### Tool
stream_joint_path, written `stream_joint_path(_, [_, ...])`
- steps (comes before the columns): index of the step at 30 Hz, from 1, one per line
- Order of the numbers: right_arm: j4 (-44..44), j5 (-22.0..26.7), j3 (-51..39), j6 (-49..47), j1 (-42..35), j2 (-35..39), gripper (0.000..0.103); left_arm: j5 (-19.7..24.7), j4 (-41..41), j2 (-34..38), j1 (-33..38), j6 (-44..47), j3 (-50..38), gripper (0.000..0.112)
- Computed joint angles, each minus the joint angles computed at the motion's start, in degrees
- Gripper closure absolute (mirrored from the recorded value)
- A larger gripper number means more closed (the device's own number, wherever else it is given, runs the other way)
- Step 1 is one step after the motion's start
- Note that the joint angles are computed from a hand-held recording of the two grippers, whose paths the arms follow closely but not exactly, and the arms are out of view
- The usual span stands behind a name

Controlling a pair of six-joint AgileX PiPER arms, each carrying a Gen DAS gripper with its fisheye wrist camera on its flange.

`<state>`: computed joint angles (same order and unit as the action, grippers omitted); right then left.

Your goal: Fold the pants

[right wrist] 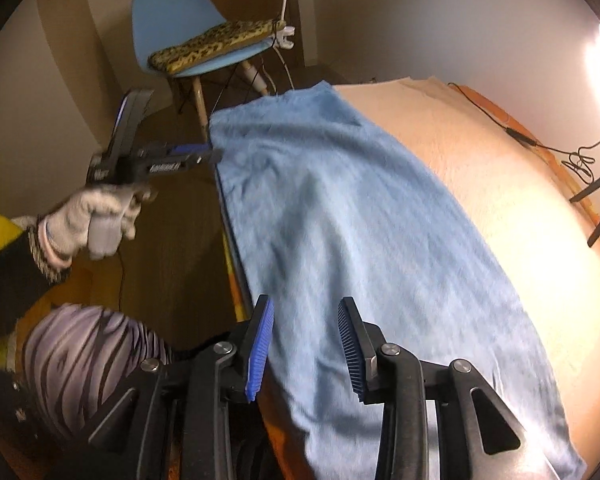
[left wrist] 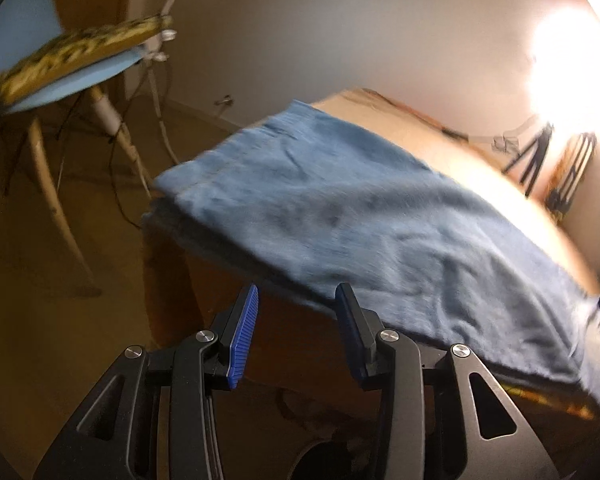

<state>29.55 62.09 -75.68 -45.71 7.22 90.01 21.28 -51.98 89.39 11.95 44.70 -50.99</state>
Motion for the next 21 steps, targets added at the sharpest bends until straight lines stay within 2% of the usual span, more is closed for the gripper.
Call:
stream_joint_path(3, [1.1,-0.8,-2.7,1.4,1.6,2.4,0.068,8.3,-12.5,1.3,7.8,9.4,-0.8,0.072])
stream_joint_path(5, [1.8,-1.6,-3.9,2.0,2.7,3.8,0.068,13.7,-16.4,3.0,11.7,11.1,-2.4,0.072])
stream_joint_path(7, [2.7,-1.9,-5.2,3.3,3.9,5.1,0.068,16.6,-18.7,4.4,13.9,11.3,-3.9,0.072])
stream_joint_path(13, [4.0,-3.1,-7.9,5.2,7.9,8.5,0.068,15.7,-17.4,7.2,14.0,8.6,-7.6,0.072])
stream_joint_path(21, [3.3,-3.5,-7.3,5.4,9.8,8.2,0.068,17.0,-21.8,10.6,16.6,10.2,-6.2,0.072])
